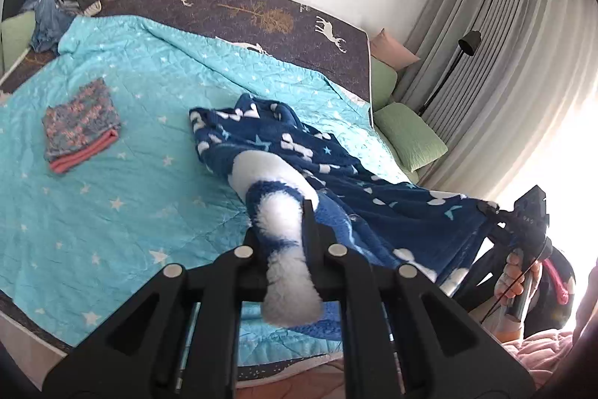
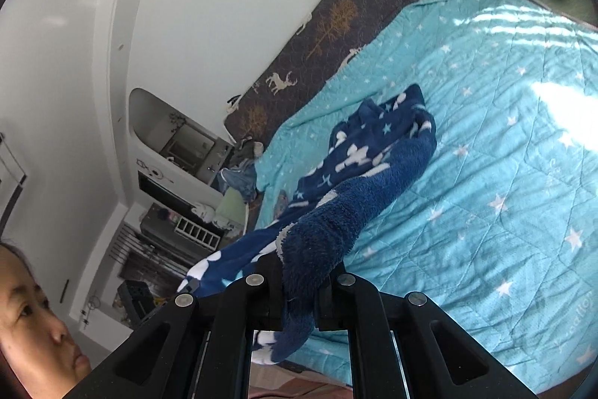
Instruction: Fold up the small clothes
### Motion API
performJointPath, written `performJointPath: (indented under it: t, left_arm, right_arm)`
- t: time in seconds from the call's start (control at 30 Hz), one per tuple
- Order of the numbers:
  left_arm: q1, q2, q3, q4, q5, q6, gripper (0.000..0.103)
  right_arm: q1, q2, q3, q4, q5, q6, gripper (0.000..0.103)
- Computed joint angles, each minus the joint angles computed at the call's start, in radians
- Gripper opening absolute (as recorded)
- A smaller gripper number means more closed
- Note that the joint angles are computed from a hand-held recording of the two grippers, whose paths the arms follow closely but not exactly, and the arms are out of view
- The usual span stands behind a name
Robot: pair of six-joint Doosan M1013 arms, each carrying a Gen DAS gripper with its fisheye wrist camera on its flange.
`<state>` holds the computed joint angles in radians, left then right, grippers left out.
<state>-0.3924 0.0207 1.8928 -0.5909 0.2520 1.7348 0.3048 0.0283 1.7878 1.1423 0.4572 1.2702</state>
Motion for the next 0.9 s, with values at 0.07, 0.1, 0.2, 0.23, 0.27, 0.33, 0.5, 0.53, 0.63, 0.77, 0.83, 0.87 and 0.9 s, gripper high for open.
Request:
performJointPath:
  t: [0.07, 0.1, 0.2, 0.23, 0.27, 0.33, 0.5, 0.53, 0.63, 0.77, 0.83, 0.87, 0.9]
  left_arm:
    - [-0.003, 0.009, -0.011, 0.030, -0.006, -0.001, 0.011]
    - [-0.001, 0.021, -0.024, 0.039, -0.005, -0.003, 0.011]
    - [0.020, 0.072, -0.083, -0.006, 0.023, 0.051, 0.011]
    - [0.028, 0.090, -0.105, -0.044, 0.036, 0.087, 0.011]
    - [0.038, 0.113, -0.131, -0.074, 0.047, 0.118, 0.011]
    - [0.057, 0.157, -0.186, -0.100, 0.067, 0.126, 0.011]
    - [0.104, 0.299, -0.367, 0.011, 0.157, -0.051, 0.011]
    - [0.109, 0.320, -0.392, 0.036, 0.173, -0.079, 0.012]
    - [0.131, 0.431, -0.522, 0.157, 0.228, -0.237, 0.012]
    - [0.152, 0.599, -0.727, 0.213, 0.384, -0.358, 0.012]
    - [0.154, 0.688, -0.840, 0.256, 0.493, -0.429, 0.013]
    - [0.154, 0.725, -0.883, 0.279, 0.540, -0.473, 0.013]
    - [0.155, 0.757, -0.920, 0.289, 0.585, -0.499, 0.013]
  right_arm:
    - [0.006, -0.004, -0.011, -0.079, -0.017, 0.039, 0.007]
    - [0.005, 0.002, -0.023, -0.117, -0.021, 0.060, 0.008]
    - [-0.019, 0.048, -0.077, -0.117, 0.013, 0.055, 0.008]
    - [-0.025, 0.060, -0.092, -0.123, 0.023, 0.059, 0.008]
    - [-0.033, 0.084, -0.121, -0.133, 0.034, 0.063, 0.008]
    - [-0.049, 0.137, -0.185, -0.142, 0.054, 0.061, 0.008]
    - [-0.091, 0.259, -0.335, -0.178, 0.110, 0.159, 0.008]
    - [-0.097, 0.285, -0.372, -0.214, 0.118, 0.204, 0.008]
    - [-0.111, 0.385, -0.498, -0.306, 0.144, 0.314, 0.008]
    - [-0.115, 0.533, -0.663, -0.429, 0.159, 0.485, 0.008]
    - [-0.112, 0.610, -0.760, -0.548, 0.216, 0.596, 0.010]
    - [-0.110, 0.654, -0.819, -0.615, 0.265, 0.666, 0.012]
    - [-0.106, 0.706, -0.887, -0.691, 0.335, 0.756, 0.015]
